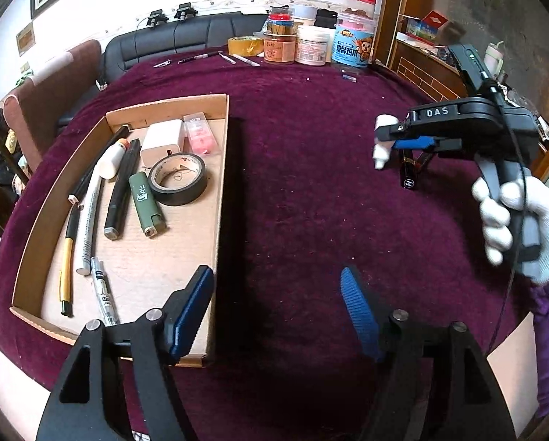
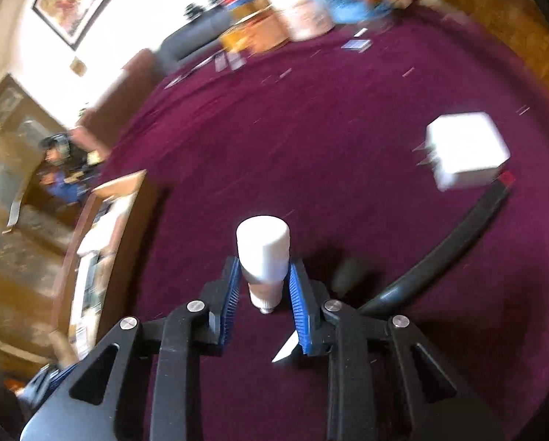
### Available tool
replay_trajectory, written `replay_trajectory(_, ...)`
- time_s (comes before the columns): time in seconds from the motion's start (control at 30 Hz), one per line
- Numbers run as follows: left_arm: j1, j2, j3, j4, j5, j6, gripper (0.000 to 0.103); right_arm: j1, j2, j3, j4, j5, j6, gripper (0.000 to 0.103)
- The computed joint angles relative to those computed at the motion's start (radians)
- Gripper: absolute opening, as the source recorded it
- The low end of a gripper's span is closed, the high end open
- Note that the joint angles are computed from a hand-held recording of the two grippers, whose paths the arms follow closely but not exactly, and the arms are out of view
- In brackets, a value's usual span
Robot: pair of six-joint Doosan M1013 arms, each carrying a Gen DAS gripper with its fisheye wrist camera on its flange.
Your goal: Organize rigid objects
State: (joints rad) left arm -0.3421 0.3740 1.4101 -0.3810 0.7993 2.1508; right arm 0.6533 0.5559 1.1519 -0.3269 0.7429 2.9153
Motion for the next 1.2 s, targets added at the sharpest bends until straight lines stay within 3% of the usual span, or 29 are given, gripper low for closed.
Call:
replay_trajectory(0.13, 0.000, -0.005, 0.002, -0.030, 0.020, 0.032, 0.067, 0.001, 0.010, 0.007, 0.129, -0.096, -0.090, 0.025)
replay_trajectory(0.2, -0.004, -0.012, 0.008, -0.026, 0.007, 0.045, 0.067, 0.014, 0.003, 0.010, 0.056, -0.086, -0.038, 0.025)
replay_trajectory(0.33, -0.003, -0.006, -0.001, -0.041, 0.020, 0.059, 0.067, 0.043, -0.018, 0.024, -0.172, -0.001, 0.139, 0.040)
replay_trajectory(0.43, 0.002, 0.020, -0.033, -0.055, 0.087, 0.028, 0.067, 0.066, -0.013, 0.003, -0.287, 0.152, 0.198, 0.043)
replay_trajectory(0.53, 0.005, 0.044, -0.062, -0.066, 0.145, -0.010, 0.067, 0.067, 0.007, -0.028, -0.266, 0.231, 0.150, 0.043)
replay_trajectory(0.6, 0.005, 0.056, -0.079, -0.072, 0.175, -0.028, 0.067, 0.058, 0.018, -0.034, -0.233, 0.222, 0.129, 0.043)
replay_trajectory(0.7, 0.002, 0.058, -0.084, -0.074, 0.181, -0.036, 0.067, 0.058, 0.027, -0.041, -0.261, 0.227, 0.131, 0.043)
replay_trajectory(0.87, -0.007, 0.072, -0.114, -0.062, 0.183, -0.058, 0.067, 0.049, 0.084, -0.115, -0.242, 0.324, 0.031, 0.043)
replay_trajectory(0.93, -0.012, 0.084, -0.132, -0.060, 0.190, -0.073, 0.067, 0.059, 0.084, -0.110, -0.280, 0.351, 0.054, 0.028)
replay_trajectory(0.97, -0.016, 0.092, -0.144, -0.053, 0.196, -0.086, 0.067, 0.060, 0.078, -0.097, -0.293, 0.348, 0.082, 0.018)
replay_trajectory(1.0, -0.021, 0.101, -0.157, -0.044, 0.200, -0.102, 0.066, 0.057, 0.060, -0.063, -0.303, 0.307, 0.129, 0.015)
replay_trajectory(1.1, -0.035, 0.127, -0.193, -0.037, 0.209, -0.139, 0.066, 0.044, 0.013, 0.027, -0.314, 0.178, 0.245, 0.015)
replay_trajectory(1.2, -0.055, 0.158, -0.233, -0.025, 0.210, -0.181, 0.066, 0.040, 0.004, 0.044, -0.315, 0.143, 0.266, 0.015)
